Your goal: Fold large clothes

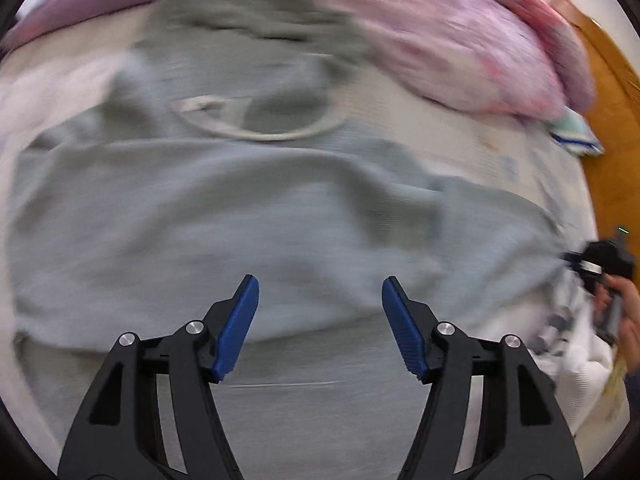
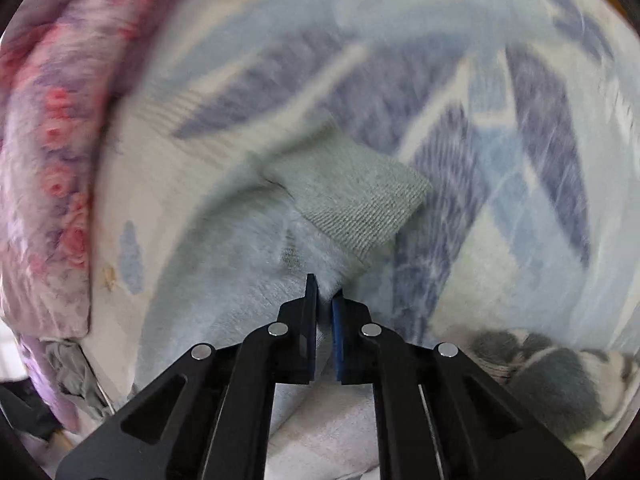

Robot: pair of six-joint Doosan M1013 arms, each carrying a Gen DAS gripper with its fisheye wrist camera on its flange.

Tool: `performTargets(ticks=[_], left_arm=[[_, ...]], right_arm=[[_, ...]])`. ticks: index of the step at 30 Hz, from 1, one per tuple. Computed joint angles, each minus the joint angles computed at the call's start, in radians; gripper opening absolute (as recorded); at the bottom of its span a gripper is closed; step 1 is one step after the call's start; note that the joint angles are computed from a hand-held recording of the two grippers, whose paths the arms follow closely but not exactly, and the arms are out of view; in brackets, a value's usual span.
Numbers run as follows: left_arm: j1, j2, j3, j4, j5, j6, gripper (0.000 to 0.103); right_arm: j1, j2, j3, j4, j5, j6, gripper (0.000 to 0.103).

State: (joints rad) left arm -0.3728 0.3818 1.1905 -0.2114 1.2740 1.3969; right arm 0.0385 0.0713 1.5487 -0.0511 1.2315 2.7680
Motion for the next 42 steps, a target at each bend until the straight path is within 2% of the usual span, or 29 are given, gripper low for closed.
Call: performTargets(ticks=[2, 4, 6, 11, 13, 16, 21, 23, 24, 26, 27, 29, 31, 32, 33, 36, 39, 40, 42], left_arm=[[0.024, -0.005, 0.003, 0.105, 0.029, -0.050, 0.065], [0.056, -0.012, 0.008, 0.150, 0.041, -0.063, 0.068], [0.092, -0.022, 0.015, 0.164, 0.042, -0.069, 0.071], [0.180, -0.032, 0.020, 0.167, 0.049, -0.068, 0.072], [0.205, -0.034, 0.021, 0.163, 0.046, -0.060, 0.072], [0.246, -0.039, 0.020, 0.143, 0.045, -0.033, 0.072], [0.305, -0.056, 0.037, 0.109, 0.029, 0.009, 0.072], [0.327, -0.062, 0.047, 0.106, 0.026, 0.023, 0.072], [0.333, -0.064, 0.053, 0.108, 0.024, 0.025, 0.072], [0.351, -0.068, 0.065, 0.111, 0.023, 0.021, 0.072], [0.358, -0.071, 0.073, 0.110, 0.023, 0.015, 0.072], [0.378, -0.080, 0.094, 0.109, 0.020, 0.001, 0.072], [0.388, -0.084, 0.107, 0.110, 0.023, -0.009, 0.072], [0.394, -0.085, 0.111, 0.106, 0.026, -0.015, 0.072], [0.400, -0.085, 0.114, 0.101, 0.028, -0.019, 0.072], [0.403, -0.091, 0.118, 0.102, 0.013, -0.036, 0.072], [0.400, -0.084, 0.100, 0.073, 0.005, -0.040, 0.075], [0.396, -0.079, 0.094, 0.071, 0.003, -0.038, 0.076], [0.382, -0.059, 0.064, 0.063, 0.006, -0.019, 0.076]], right_arm=[[0.031, -0.004, -0.025, -0.072, -0.010, -0.006, 0.006], [0.084, -0.003, -0.074, -0.153, -0.018, -0.023, 0.006], [0.129, 0.002, -0.120, -0.177, -0.049, -0.048, 0.006], [0.297, 0.090, -0.306, -0.302, -0.052, -0.142, 0.006], [0.376, 0.156, -0.404, -0.320, -0.063, -0.205, 0.006], [0.465, 0.252, -0.533, -0.289, -0.085, -0.288, 0.006], [0.576, 0.436, -0.749, -0.120, -0.100, -0.425, 0.006], [0.607, 0.501, -0.826, -0.075, -0.072, -0.474, 0.006], [0.627, 0.555, -0.892, -0.023, -0.037, -0.521, 0.006], [0.658, 0.637, -0.999, -0.006, 0.044, -0.588, 0.006], [0.667, 0.674, -1.049, 0.010, 0.088, -0.613, 0.006], [0.677, 0.708, -1.079, 0.042, 0.131, -0.630, 0.007], [0.677, 0.772, -1.167, 0.095, 0.270, -0.649, 0.015], [0.668, 0.777, -1.162, 0.144, 0.291, -0.637, 0.017], [0.663, 0.753, -1.116, 0.166, 0.261, -0.630, 0.020], [0.644, 0.664, -0.977, 0.179, 0.158, -0.633, 0.054], [0.617, 0.560, -0.826, 0.180, 0.045, -0.673, 0.055], [0.610, 0.532, -0.786, 0.160, 0.024, -0.673, 0.055], [0.586, 0.495, -0.736, 0.112, 0.031, -0.639, 0.055]])
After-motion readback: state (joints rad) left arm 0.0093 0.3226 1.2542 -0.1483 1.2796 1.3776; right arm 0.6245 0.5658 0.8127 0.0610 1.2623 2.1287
